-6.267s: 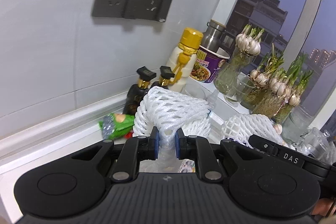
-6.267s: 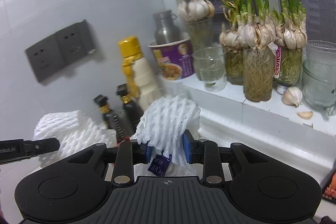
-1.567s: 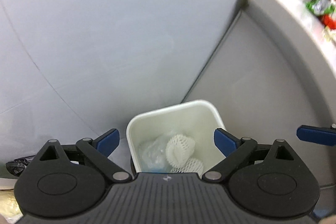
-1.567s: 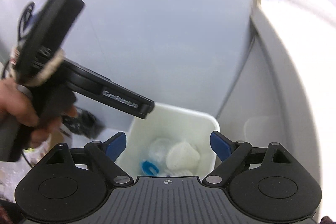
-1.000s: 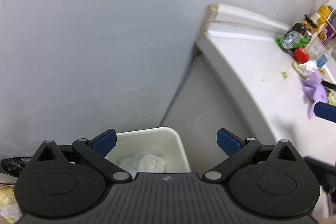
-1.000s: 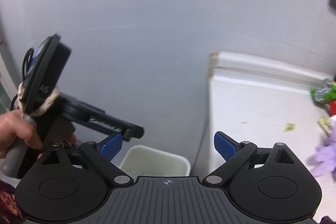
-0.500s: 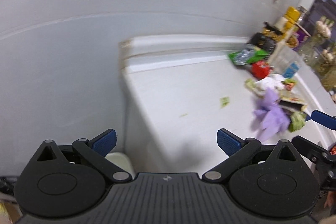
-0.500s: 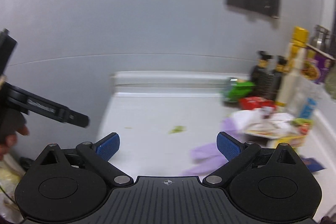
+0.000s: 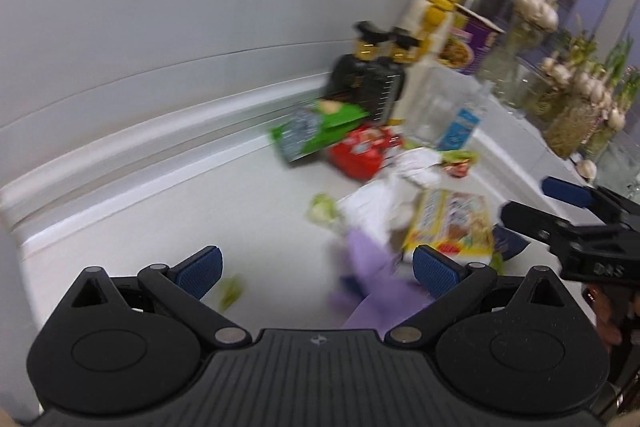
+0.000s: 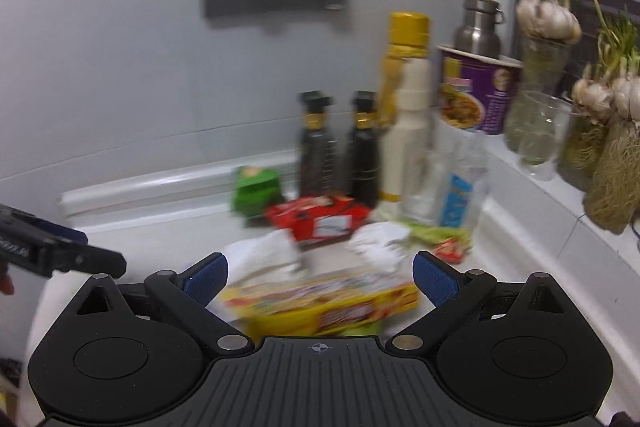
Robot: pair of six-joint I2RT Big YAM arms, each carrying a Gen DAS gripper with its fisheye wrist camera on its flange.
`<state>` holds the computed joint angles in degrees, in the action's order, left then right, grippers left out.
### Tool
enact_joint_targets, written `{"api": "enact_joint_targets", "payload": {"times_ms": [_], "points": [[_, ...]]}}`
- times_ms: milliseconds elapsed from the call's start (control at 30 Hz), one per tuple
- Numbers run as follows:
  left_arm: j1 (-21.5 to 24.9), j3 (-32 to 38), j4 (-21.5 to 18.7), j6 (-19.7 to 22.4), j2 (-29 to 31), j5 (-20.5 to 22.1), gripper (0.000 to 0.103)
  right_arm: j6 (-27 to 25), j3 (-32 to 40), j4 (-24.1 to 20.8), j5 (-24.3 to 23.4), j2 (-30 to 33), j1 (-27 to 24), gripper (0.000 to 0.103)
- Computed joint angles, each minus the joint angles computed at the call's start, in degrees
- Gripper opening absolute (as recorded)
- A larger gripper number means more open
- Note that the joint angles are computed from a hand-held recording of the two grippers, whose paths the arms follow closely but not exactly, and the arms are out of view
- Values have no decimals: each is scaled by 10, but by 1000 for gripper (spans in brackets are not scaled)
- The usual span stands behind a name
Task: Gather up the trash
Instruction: 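Move both tools back toward the crumpled tissues on the counter, then grasp a crumpled white tissue with the left tool while the right tool grasps another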
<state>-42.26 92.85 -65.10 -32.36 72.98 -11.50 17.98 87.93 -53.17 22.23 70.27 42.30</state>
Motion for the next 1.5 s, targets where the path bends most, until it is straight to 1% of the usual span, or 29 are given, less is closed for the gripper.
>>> {"api": "enact_joint_targets", "payload": {"times_ms": [33,133,200,267,333,400,433,500,567,633,667,700,733,767,833,867,900,967,1033,1100,1233,1333,1500], "points": [[0,4,7,8,7,4,99,-5,1,1,-13,2,-12,100],[3,9,34,29,24,21,89,-23,13,-2,-70,24,-56,100],[8,19,37,30,40,39,74,-28,27,-10,-116,44,-84,100],[13,26,38,22,52,57,66,-26,40,-18,-155,64,-109,100],[16,29,42,13,59,68,61,-17,59,-36,-202,88,-134,98],[18,32,47,7,64,75,53,4,72,-44,-242,109,-156,98],[19,33,50,6,66,78,51,17,76,-45,-259,117,-165,97],[19,35,51,6,69,78,44,35,78,-39,-283,129,-177,94],[18,37,48,11,74,78,40,43,82,-35,-301,139,-184,89],[18,37,49,11,77,78,35,39,92,-44,-302,152,-183,81],[18,37,49,10,79,79,32,32,99,-51,-295,158,-180,79],[19,37,49,10,80,79,29,24,107,-60,-286,166,-176,74],[19,36,49,11,81,79,27,14,116,-72,-274,173,-172,68],[18,37,47,14,83,79,23,4,125,-83,-260,181,-167,64],[17,40,44,21,87,75,19,-15,138,-101,-229,194,-156,51],[17,41,42,23,89,74,17,-25,138,-101,-212,196,-150,50],[17,41,41,24,90,72,13,-35,138,-101,-198,197,-145,45],[16,42,39,24,93,67,10,-50,140,-104,-168,199,-135,36],[15,41,39,22,92,65,8,-58,141,-109,-152,200,-130,21],[15,41,41,24,91,64,6,-50,144,-113,-158,202,-132,17],[14,43,44,31,87,63,5,-12,145,-114,-159,199,-138,14],[16,46,43,30,84,65,5,14,126,-94,-161,183,-140,12],[19,50,42,32,75,64,5,43,104,-76,-155,151,-138,11]]}}
